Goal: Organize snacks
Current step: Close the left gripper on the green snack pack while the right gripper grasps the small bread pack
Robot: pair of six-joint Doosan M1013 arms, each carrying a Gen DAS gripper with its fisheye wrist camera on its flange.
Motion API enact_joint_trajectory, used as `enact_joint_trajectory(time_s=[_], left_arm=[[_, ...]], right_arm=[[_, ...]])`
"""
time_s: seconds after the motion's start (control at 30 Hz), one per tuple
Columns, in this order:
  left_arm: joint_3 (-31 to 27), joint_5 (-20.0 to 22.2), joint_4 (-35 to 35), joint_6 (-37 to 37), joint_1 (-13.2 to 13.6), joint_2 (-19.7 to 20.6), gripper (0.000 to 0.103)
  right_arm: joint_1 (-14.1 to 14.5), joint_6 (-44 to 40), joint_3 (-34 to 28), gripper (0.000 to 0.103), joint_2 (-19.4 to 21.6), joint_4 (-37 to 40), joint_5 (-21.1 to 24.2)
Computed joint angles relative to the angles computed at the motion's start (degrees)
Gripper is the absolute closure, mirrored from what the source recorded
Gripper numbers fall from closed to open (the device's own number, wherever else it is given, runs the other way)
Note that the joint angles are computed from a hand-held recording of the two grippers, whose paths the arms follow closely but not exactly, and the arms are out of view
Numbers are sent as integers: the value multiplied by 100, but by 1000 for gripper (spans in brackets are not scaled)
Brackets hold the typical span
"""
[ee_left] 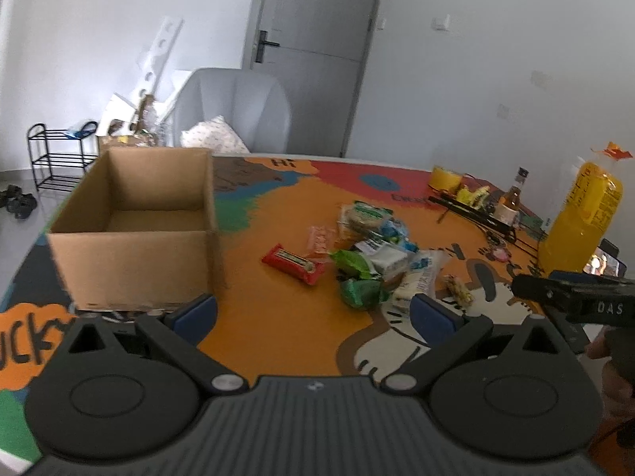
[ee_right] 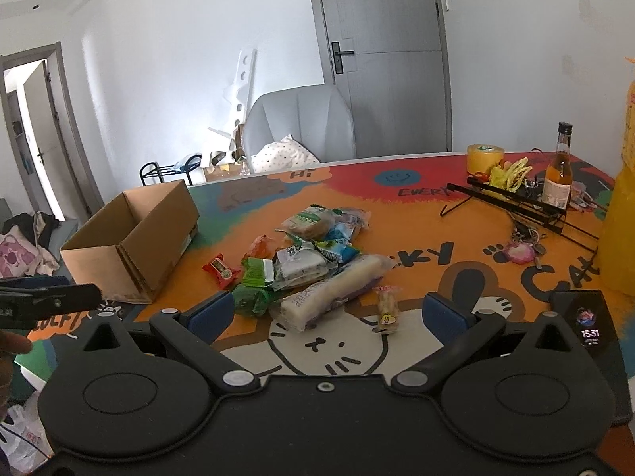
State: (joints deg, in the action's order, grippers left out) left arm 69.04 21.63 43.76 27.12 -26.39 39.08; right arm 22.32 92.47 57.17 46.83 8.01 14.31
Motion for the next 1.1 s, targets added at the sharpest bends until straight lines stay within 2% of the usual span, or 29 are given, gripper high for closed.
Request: enact_joint_trajectory(time_s=[0.13, 0.23, 0.33, 0.5, 0.67, 0.93, 1.1], left_arm=[[-209, -55, -464, 537, 15, 178, 0], [-397, -89, -1132, 1127, 53, 318, 1], [-568, -105, -1737, 1613, 93, 449, 2], [-796, -165, -2040, 1786, 116, 642, 3], [-1132, -48, -2805, 2438, 156, 870, 14], [-1786, 385, -3247, 2773, 184, 1276, 27], [-2138, 608, -3430, 2926, 192, 1491, 29]], right_arm=[[-47, -440, -110, 1, 114, 574, 63], [-77, -811, -158, 3, 191, 1113, 90], [-80, -547, -214, 6, 258, 918, 95], [-111, 51, -430, 24, 421, 501, 269], [-131, 284, -681, 34, 597, 340, 501], [-146, 596, -1115, 35, 856, -124, 874], [-144, 897, -1396, 37, 1031, -501, 1051]])
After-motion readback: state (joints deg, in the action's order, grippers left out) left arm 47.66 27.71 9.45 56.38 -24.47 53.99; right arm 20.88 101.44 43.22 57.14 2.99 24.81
